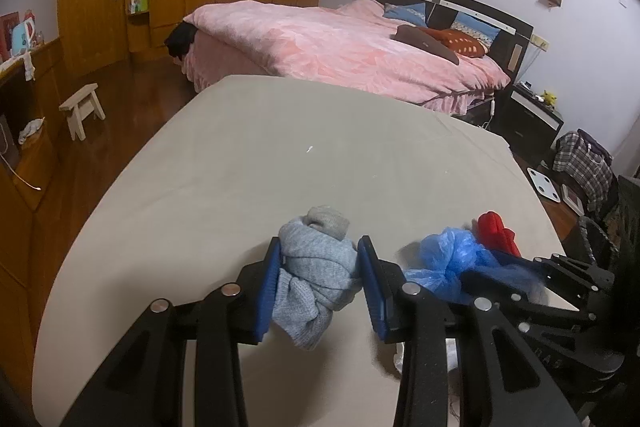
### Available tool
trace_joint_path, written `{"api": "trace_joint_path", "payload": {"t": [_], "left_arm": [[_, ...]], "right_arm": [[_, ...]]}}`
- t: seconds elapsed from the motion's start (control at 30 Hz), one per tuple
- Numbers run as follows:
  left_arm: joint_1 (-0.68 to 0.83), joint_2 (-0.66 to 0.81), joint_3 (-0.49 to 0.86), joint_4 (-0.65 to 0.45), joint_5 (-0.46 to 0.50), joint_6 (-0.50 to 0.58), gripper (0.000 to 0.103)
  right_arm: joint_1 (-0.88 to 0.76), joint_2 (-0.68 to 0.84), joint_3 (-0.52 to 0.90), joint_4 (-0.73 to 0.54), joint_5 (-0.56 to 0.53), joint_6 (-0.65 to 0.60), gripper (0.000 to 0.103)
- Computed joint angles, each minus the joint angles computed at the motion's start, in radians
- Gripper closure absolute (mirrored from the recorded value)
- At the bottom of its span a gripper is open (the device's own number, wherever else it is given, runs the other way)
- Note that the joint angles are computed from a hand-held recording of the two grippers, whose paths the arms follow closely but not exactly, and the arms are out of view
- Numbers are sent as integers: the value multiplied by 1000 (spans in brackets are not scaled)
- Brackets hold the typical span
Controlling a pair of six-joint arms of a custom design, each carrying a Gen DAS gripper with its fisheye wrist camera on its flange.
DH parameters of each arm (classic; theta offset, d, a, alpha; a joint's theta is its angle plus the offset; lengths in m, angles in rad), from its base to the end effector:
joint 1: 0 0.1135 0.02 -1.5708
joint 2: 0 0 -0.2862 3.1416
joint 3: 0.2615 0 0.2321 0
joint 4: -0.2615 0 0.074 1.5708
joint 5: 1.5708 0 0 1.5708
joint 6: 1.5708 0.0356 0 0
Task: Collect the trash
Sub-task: 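Grasp the grey sock with the left tool while the right tool grasps the blue plastic bag, then lift the grey sock and blue bag off the table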
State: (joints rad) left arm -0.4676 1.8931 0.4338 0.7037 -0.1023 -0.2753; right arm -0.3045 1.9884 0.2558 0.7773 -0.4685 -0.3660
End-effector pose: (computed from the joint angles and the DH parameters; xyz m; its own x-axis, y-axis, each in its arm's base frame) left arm 0.2470 -0.1207 0.0938 -0.6929 0.0470 -0.7195 0.2013 0.9708 -0.1305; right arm 0.2149 -0.0507 0.0578 -0.7341 -0.1040 -0.6711 -0.2612 0.9554 0.1376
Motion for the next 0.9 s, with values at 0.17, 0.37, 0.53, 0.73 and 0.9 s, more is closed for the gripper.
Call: {"api": "trace_joint_path", "payload": {"t": [0.17, 0.37, 0.53, 0.73, 0.9], "left_arm": [[-16, -36, -7, -10, -16, -5, 65], [-44, -96, -8, -37, -40, -12, 65], [-76, -142, 10, -77, -59, -18, 65], [-126, -152, 34, -99, -74, -30, 65], [-161, -96, 67, -108, -82, -40, 65]], "right_arm": [[-39, -99, -9, -53, -61, -1, 73], [-81, -237, 1, -137, -113, 5, 76], [-149, -316, 20, -219, -166, -3, 79], [-223, -346, 38, -276, -199, -37, 81], [-261, -258, 59, -287, -160, -96, 81]]}}
